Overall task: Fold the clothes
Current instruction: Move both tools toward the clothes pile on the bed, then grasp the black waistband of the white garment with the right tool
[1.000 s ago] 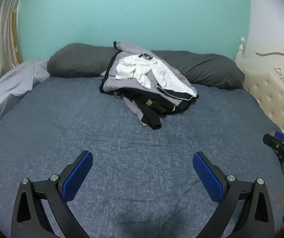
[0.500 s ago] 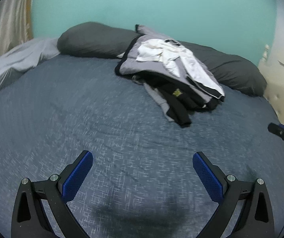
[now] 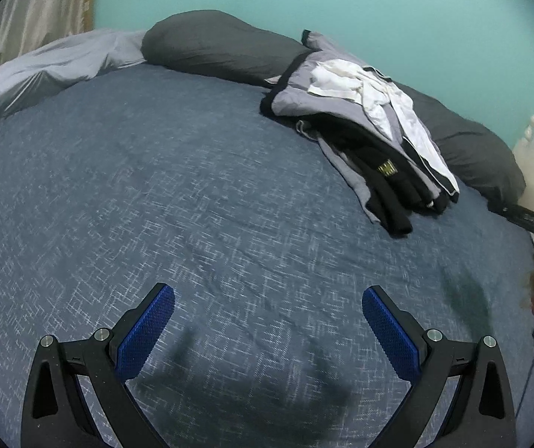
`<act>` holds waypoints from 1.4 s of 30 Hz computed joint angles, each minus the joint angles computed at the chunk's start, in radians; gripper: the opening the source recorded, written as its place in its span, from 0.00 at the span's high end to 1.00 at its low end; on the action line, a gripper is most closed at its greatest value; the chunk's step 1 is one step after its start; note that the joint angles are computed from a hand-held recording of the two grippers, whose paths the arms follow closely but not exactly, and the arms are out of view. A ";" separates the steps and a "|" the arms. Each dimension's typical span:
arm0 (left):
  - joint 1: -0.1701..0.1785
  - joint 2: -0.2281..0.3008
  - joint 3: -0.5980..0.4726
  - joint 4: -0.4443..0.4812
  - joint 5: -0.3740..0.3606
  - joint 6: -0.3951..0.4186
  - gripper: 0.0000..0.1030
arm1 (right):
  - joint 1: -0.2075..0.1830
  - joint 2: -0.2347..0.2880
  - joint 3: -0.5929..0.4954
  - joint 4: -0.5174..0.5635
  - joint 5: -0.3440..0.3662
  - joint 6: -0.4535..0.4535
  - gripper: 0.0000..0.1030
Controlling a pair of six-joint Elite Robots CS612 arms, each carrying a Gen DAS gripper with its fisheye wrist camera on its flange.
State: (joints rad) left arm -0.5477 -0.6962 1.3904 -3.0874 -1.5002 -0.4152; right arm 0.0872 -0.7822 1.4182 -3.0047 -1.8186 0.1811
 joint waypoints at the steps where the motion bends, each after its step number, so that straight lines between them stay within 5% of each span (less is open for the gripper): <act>1: 0.002 0.001 0.000 0.002 0.001 -0.004 0.00 | -0.003 0.010 -0.017 0.008 0.005 0.000 0.23; 21: 0.027 0.020 -0.019 0.035 0.016 -0.040 0.00 | -0.024 0.250 -0.412 0.141 0.021 -0.033 0.27; 27: 0.033 0.028 -0.021 0.028 0.022 -0.051 0.00 | -0.030 0.303 -0.501 0.165 0.005 -0.025 0.45; 35: 0.036 0.036 -0.029 0.046 0.020 -0.047 0.00 | -0.037 0.335 -0.559 0.225 0.034 -0.035 0.96; 42: 0.034 0.028 -0.023 0.021 0.007 -0.046 0.00 | -0.038 0.247 -0.402 0.053 0.127 -0.069 0.99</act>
